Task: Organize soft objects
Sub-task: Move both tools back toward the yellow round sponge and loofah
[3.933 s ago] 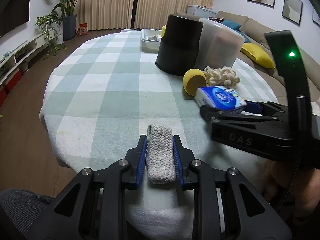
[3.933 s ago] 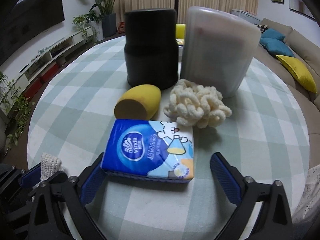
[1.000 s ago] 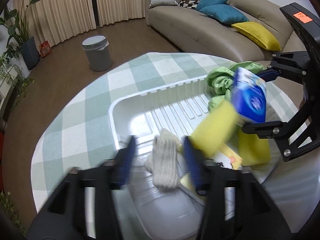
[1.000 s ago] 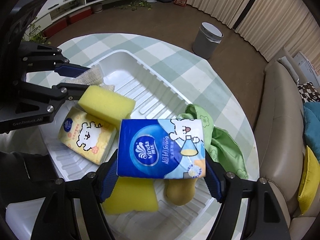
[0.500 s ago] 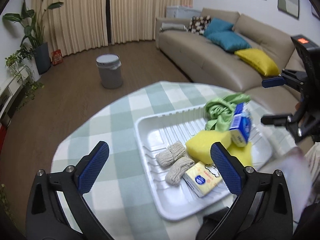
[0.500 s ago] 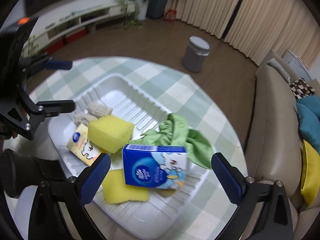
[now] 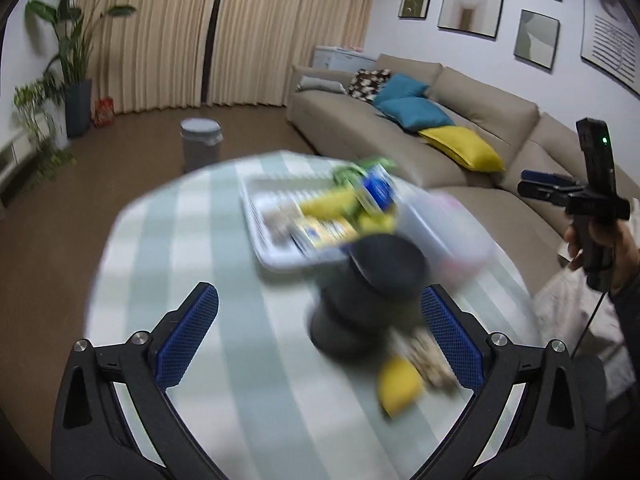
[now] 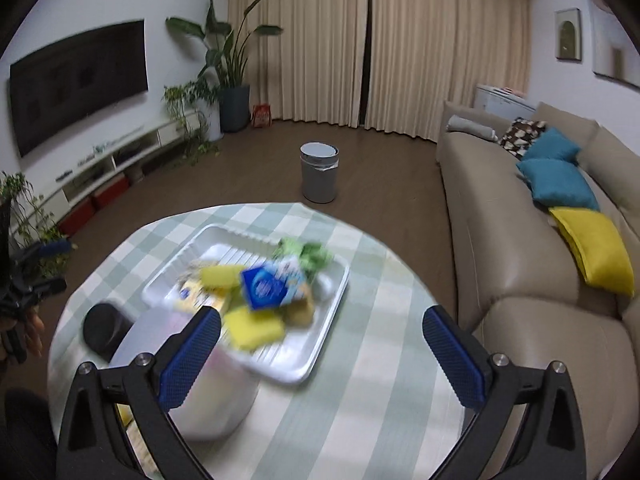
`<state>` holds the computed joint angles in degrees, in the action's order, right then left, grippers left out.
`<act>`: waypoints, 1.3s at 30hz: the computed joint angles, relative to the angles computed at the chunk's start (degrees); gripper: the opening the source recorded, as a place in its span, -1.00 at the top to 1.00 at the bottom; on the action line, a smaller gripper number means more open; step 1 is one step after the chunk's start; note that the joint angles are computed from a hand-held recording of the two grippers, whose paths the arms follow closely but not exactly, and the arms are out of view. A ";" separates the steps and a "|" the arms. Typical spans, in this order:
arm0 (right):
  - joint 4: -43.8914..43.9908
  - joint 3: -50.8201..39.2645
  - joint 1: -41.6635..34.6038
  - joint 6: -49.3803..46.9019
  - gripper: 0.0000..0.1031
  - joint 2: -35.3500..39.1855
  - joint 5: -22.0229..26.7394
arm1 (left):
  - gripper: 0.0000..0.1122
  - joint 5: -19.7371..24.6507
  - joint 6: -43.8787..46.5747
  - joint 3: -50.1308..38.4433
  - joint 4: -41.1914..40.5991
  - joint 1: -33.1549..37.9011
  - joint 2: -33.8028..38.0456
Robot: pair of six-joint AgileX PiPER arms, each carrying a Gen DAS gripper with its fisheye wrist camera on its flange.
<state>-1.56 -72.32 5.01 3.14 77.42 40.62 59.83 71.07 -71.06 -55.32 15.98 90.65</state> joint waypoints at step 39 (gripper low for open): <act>-40.12 22.38 39.52 78.50 -1.00 8.68 -5.77 | -0.84 -19.87 -6.38 28.15 8.17 -8.98 -9.44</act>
